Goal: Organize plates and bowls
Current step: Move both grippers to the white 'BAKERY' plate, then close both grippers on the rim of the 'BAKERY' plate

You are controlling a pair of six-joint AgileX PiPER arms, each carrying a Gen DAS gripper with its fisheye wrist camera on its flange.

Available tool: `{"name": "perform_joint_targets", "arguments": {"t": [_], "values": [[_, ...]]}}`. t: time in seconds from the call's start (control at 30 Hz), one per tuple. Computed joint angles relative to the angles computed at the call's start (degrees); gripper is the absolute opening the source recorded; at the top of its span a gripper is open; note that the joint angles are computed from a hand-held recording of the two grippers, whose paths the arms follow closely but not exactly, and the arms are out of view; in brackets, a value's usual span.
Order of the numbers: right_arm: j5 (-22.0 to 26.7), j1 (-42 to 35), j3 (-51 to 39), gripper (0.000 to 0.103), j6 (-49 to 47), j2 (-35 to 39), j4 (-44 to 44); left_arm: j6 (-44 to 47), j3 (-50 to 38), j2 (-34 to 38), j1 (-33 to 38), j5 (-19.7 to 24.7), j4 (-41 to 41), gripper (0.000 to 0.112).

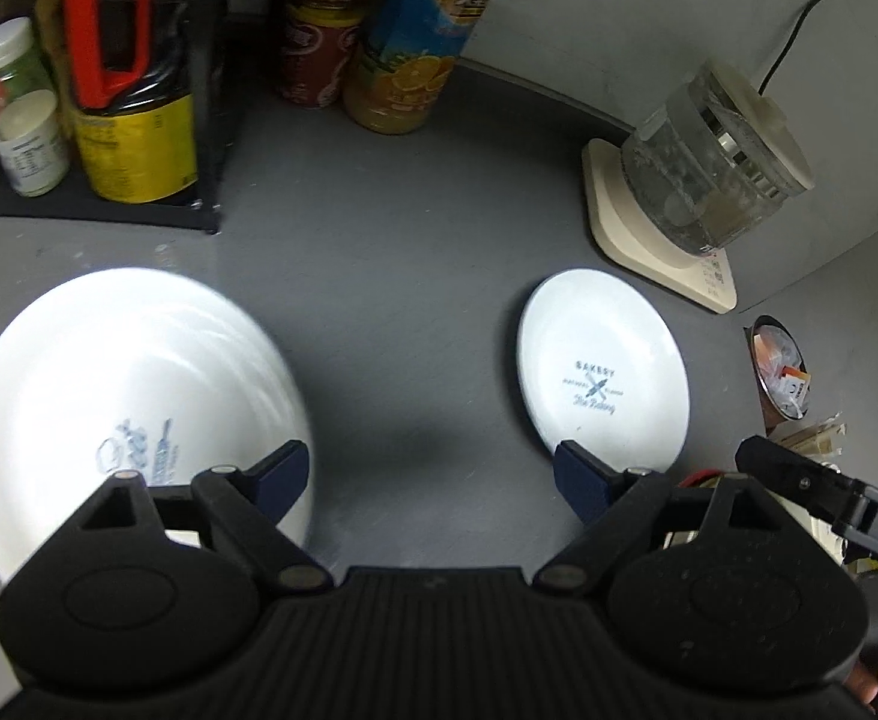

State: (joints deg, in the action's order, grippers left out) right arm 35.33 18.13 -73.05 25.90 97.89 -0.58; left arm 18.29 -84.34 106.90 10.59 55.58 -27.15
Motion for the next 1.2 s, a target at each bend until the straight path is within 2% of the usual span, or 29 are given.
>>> {"name": "perform_joint_targets", "arguments": {"t": [0.4,0.57,0.77,0.93,1.07,1.17,1.2], "values": [[2.9,-5.6,-5.6,0.102,0.7,7.0,-2.8,-2.0,-9.6,10.4,-4.5,1.8,-1.8,0.085],[4.4,-9.0,-8.2,0.098,0.4,10.5,-1.3,-3.4,-14.5,15.6,-6.4,3.2,-1.3,0.084],[7.4,-11.5,-12.1,0.091,-0.7,15.3,0.0,-4.4,-18.9,20.2,-7.9,4.6,-1.1,0.077],[11.1,-12.5,-16.5,0.088,-2.3,19.9,1.0,-6.1,-23.7,24.4,-9.0,6.9,-0.5,0.064],[15.1,-13.3,-21.2,0.079,-3.9,23.7,2.3,-7.5,-26.5,27.0,-9.7,8.5,-0.2,0.053],[17.5,-13.8,-24.1,0.071,-4.9,26.0,3.1,-7.1,-26.0,27.1,-10.1,7.3,-0.5,0.041],[18.5,-13.9,-25.4,0.07,-5.1,26.8,3.3,-7.3,-26.3,27.3,-10.3,7.3,-0.5,0.034]]}}
